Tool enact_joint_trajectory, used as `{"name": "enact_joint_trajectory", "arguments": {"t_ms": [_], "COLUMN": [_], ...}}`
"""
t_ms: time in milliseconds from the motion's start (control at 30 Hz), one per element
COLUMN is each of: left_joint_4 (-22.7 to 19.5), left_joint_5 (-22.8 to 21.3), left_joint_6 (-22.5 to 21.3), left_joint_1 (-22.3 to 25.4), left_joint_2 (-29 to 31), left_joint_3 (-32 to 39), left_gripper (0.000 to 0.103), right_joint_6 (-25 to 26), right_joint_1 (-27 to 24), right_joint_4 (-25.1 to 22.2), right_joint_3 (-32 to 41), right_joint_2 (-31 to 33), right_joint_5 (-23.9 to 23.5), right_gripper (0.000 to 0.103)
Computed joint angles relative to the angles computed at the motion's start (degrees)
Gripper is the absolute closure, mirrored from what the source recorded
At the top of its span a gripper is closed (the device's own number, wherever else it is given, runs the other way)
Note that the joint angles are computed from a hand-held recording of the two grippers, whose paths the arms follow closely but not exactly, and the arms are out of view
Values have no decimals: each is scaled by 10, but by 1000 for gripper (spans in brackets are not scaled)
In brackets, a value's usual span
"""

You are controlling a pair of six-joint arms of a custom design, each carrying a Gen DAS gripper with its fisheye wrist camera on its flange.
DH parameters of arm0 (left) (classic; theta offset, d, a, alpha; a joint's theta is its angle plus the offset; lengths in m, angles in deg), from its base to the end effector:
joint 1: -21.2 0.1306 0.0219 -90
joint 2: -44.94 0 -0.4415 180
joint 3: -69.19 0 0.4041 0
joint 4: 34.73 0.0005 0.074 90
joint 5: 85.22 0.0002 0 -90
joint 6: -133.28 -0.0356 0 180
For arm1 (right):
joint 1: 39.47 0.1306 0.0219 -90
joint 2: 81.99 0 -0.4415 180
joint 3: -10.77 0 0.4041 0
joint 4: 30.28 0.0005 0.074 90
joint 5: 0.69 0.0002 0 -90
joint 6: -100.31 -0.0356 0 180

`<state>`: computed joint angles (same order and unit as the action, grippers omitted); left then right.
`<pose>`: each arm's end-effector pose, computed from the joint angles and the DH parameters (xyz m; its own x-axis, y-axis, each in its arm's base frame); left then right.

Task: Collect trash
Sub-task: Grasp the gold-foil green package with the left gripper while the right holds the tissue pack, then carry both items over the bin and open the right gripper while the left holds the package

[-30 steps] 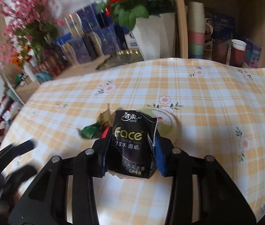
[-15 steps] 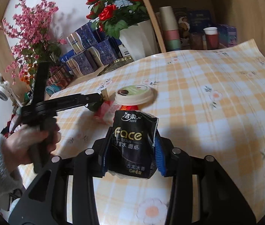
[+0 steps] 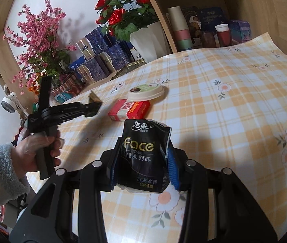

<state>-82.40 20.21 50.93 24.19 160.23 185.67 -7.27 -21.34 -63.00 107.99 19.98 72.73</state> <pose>0.6885 0.0260 0.4595 -0.7354 -0.1669 -0.6568 0.0351 0.9585 -0.2829 0.5690 0.1965 0.4631 -0.7062 0.0734 -0.7042 -0.3149 0.8583 0.4052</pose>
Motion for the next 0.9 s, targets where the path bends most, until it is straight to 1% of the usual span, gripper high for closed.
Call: {"name": "enact_joint_trajectory", "arguments": {"t_ms": [100, 233, 333, 500, 600, 767, 900], "left_joint_4": [13, 38, 51, 55, 52, 47, 40], "left_joint_5": [7, 30, 35, 41, 37, 26, 25], "left_joint_6": [-5, 16, 16, 22, 13, 5, 1], "left_joint_1": [4, 7, 5, -3, -10, -16, -20], "left_joint_2": [-38, -101, -153, -242, -297, -373, -414], "left_joint_3": [-37, -106, -164, -256, -304, -361, -391], "left_gripper": [74, 74, 74, 74, 74, 74, 74], "right_joint_6": [-7, -7, -7, -3, 2, 10, 22], "right_joint_1": [2, 7, 12, 25, 33, 52, 74], "right_joint_4": [-2, -6, -13, -23, -29, -45, -63], "right_joint_3": [-14, -31, -45, -69, -81, -107, -126], "right_joint_2": [-12, -31, -47, -79, -95, -123, -140], "right_joint_5": [2, 7, 8, 12, 16, 21, 23], "right_gripper": [62, 62, 62, 62, 62, 62, 62]}}
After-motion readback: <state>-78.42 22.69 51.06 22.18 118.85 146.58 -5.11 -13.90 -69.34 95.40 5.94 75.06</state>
